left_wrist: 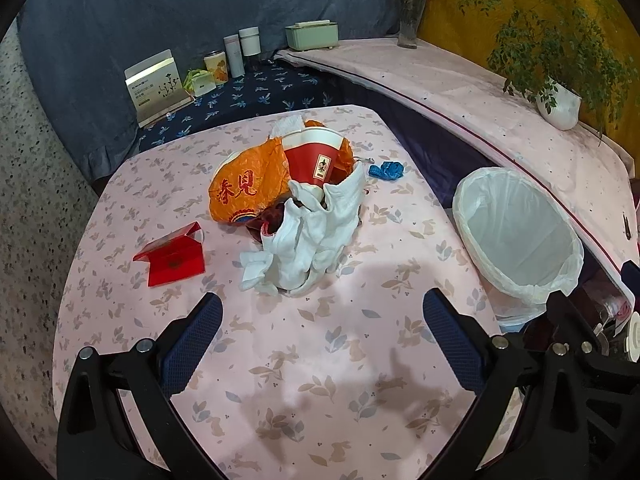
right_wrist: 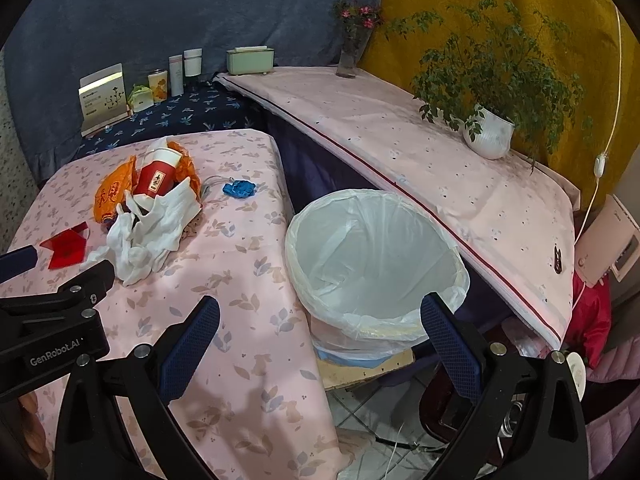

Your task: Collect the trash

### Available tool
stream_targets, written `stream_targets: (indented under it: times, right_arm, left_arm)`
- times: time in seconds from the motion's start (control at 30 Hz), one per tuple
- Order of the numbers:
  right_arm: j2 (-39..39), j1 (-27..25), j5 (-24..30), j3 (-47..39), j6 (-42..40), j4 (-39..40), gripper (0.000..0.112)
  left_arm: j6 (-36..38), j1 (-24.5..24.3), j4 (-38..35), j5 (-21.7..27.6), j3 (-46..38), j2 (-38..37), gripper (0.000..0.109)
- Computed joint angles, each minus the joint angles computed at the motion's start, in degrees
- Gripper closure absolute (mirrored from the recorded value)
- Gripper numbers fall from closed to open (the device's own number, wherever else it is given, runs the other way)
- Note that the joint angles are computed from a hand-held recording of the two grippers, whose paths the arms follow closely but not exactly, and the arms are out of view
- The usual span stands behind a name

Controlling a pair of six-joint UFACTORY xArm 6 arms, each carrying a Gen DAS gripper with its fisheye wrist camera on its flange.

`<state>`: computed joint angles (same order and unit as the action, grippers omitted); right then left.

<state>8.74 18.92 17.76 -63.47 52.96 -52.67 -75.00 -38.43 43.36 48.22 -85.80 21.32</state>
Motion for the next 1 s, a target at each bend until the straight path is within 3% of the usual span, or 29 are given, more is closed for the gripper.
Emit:
stream_targets:
  times: [0.27, 0.5, 0.73, 1.0]
  right_arm:
    - [3.5, 0.8, 0.9, -4.1, 1.8, -0.9, 0.016]
    - [8.1, 1.7, -0.3, -8.2, -3.7, 8.3, 0.016]
    - [12.7, 3.4, -1.6, -13.4, -1.4, 6.4, 0.016]
    - [20.3, 6.3, -2.0, -22.2, -10.8, 18.3, 0.017]
  left_arm:
    - [-0.8, 1.7, 1.3, -1.0, 1.0, -0.3, 0.013]
    - [-2.3, 5.0, 1.3, -3.1, 5.1, -2.5, 0.013]
    - [-4.2, 8.7, 1.9, -4.1, 9.8, -4.9, 0.013]
    - [-5.7, 12.8, 3.0, -6.3, 14.3, -6.8, 0.013]
